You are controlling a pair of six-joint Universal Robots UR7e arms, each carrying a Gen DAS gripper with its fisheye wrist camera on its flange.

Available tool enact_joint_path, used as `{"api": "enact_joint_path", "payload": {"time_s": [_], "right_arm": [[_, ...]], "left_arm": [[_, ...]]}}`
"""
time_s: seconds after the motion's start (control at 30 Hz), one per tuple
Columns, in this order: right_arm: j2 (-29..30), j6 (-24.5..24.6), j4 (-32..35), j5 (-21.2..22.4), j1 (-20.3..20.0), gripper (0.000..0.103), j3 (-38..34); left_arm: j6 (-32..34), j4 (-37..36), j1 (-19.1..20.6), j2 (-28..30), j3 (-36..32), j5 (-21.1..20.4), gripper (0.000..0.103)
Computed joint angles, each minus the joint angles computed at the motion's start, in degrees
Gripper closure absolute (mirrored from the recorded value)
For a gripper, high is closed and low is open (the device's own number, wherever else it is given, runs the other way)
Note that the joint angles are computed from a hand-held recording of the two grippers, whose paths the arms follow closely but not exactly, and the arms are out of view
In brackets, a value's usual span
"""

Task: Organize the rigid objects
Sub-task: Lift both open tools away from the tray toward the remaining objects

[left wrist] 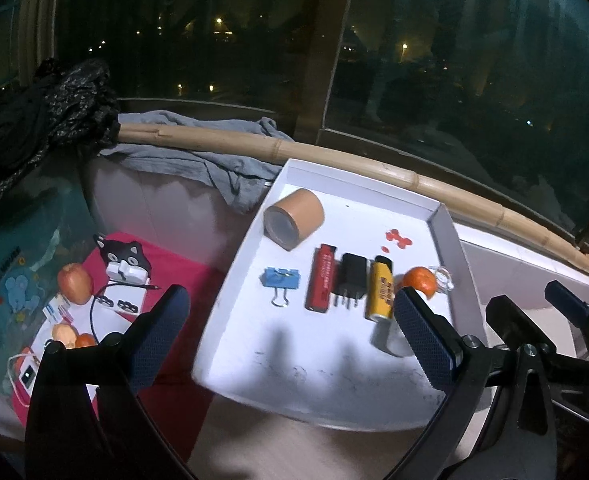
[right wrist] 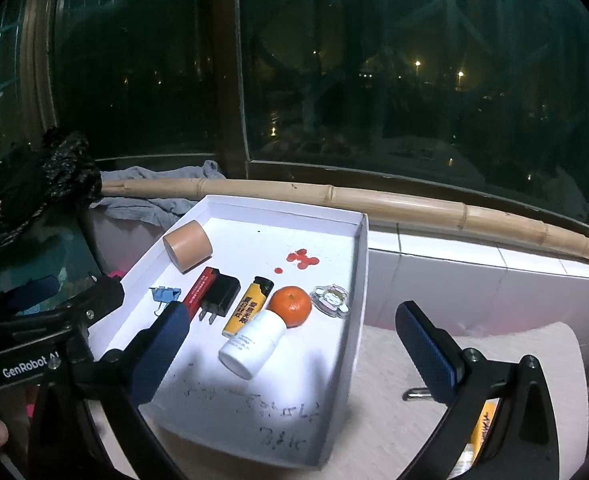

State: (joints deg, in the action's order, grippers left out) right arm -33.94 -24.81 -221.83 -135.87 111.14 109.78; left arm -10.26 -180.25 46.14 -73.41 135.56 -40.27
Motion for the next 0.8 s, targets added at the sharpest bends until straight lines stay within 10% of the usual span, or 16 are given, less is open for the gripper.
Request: {"api": "enact_joint_path", "payload": {"time_s": [0.8], "right_arm": [[-9.55,0.69,-6.82,-1.40,-3.67,0.000,12.24]], "left_arm": [[-5.17,3.43,-6.90,7.95,-0.43,-3.27,0.000]]}}
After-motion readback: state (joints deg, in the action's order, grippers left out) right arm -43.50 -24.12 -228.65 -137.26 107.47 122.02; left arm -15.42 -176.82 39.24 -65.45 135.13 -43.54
